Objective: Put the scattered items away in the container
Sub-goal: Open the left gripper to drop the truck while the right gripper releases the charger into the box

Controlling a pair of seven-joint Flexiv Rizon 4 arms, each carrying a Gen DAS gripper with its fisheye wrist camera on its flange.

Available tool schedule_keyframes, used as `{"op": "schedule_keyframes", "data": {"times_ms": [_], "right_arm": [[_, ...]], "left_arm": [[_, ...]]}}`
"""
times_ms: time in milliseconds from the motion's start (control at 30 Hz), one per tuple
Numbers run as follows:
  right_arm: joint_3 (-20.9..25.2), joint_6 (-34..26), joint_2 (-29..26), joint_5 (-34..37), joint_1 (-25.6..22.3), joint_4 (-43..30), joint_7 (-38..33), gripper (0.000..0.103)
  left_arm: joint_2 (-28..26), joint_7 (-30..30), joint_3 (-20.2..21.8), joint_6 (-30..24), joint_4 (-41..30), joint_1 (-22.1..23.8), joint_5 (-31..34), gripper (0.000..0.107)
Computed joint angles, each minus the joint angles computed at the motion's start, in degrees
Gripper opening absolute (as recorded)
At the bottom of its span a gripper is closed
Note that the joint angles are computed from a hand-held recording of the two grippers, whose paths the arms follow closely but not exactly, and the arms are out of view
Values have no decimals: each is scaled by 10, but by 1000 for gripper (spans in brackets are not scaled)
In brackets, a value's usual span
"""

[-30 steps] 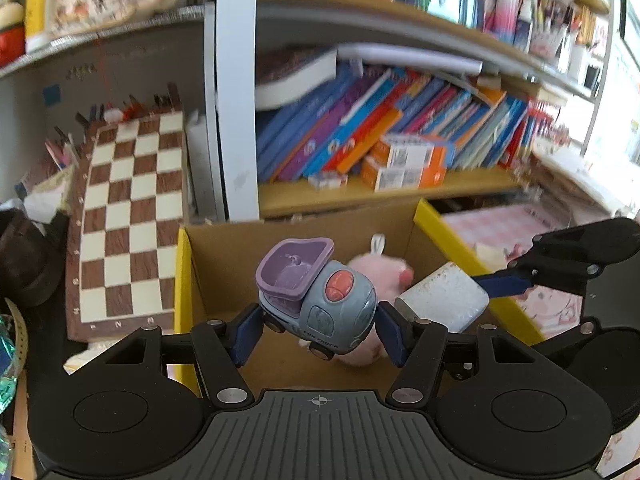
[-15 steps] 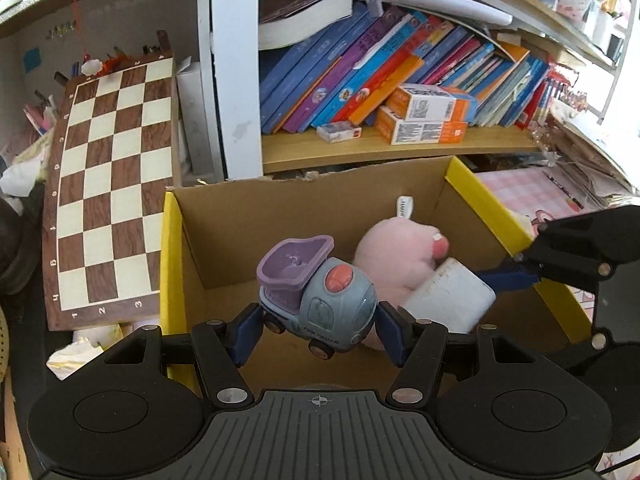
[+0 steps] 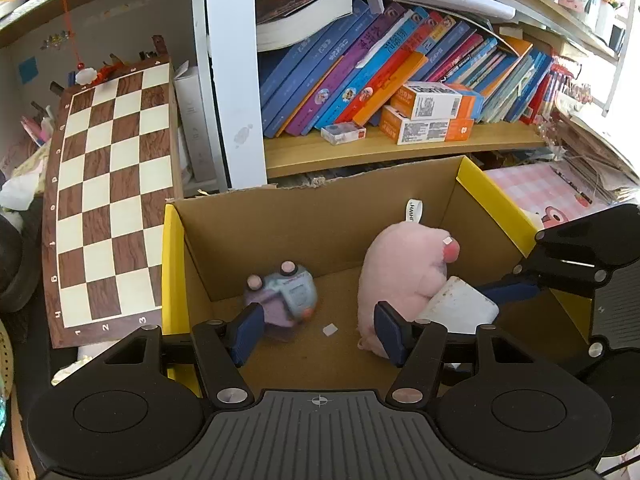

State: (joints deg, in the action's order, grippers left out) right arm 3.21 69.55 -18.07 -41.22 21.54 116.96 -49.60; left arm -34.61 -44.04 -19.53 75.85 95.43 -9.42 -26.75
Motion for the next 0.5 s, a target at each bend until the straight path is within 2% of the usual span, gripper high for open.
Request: {"op": "schedule_keyframes", "data": {"times_ms": [133,333,400,433,500], "right_arm": [[2,-4,-1,5,1,-2,-3,52],[-4,-11,2,-9,7,-1,13,53],[-10,-9,8,-28,10,5,34,59],[-13,-7,13,-41,11,9,46,65],[-18,-3,22,-69,11,17,72,68]], "left_arm": [[2,3,-9,5,7,7,-8,61],[10,5,-16,8,18,11,-16,72],[15,9,-21,11,26,15,-21,72],[18,11,-24,15,30,17,-25,73],[25,17,-35,24,41,25,-35,73]]}}
